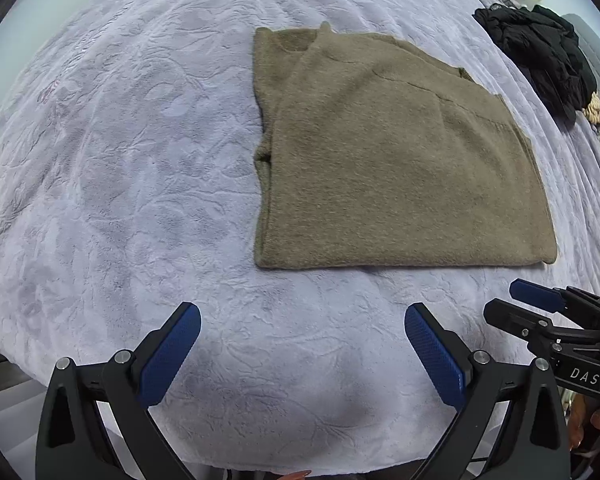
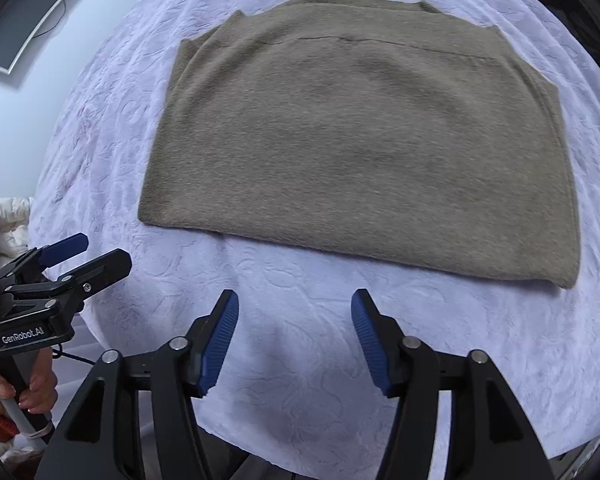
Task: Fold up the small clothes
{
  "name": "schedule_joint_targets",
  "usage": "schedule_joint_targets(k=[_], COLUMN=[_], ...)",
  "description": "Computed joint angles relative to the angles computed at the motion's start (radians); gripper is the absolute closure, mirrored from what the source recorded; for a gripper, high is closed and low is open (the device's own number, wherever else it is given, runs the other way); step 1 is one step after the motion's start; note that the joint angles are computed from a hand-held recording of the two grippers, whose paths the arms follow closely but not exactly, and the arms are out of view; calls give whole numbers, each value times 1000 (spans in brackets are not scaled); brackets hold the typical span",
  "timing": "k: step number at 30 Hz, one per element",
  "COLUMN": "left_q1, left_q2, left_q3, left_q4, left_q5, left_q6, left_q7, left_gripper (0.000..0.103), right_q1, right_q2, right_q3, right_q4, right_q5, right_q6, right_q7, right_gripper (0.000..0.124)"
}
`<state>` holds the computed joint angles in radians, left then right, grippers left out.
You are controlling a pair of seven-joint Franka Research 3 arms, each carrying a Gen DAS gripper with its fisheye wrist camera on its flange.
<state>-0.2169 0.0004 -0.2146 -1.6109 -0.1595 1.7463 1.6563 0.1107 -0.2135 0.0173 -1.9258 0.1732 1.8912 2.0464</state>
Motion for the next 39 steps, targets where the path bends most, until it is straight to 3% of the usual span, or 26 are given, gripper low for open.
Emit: schedule_joint_targets(k=[18, 29, 39], left_q1=[-56, -81, -120], left_q2=[89, 130, 181], left_q3=[-43, -58, -76], left_q4=[90, 133, 177], left_q5=[13, 43, 90], left_q6=[-67, -85, -94], left_q7=[-62, -105, -149], left_gripper=[1, 1, 1], right_q1=[-45, -66, -98], right_q2=[-43, -46, -72], right_q3=[-8, -18, -49], right_q4=[-36, -50, -98], right_q5=[-95, -126, -68], right_q6=[-24, -27, -9], right_q7=[3, -27, -45], right_gripper=[40, 38, 38])
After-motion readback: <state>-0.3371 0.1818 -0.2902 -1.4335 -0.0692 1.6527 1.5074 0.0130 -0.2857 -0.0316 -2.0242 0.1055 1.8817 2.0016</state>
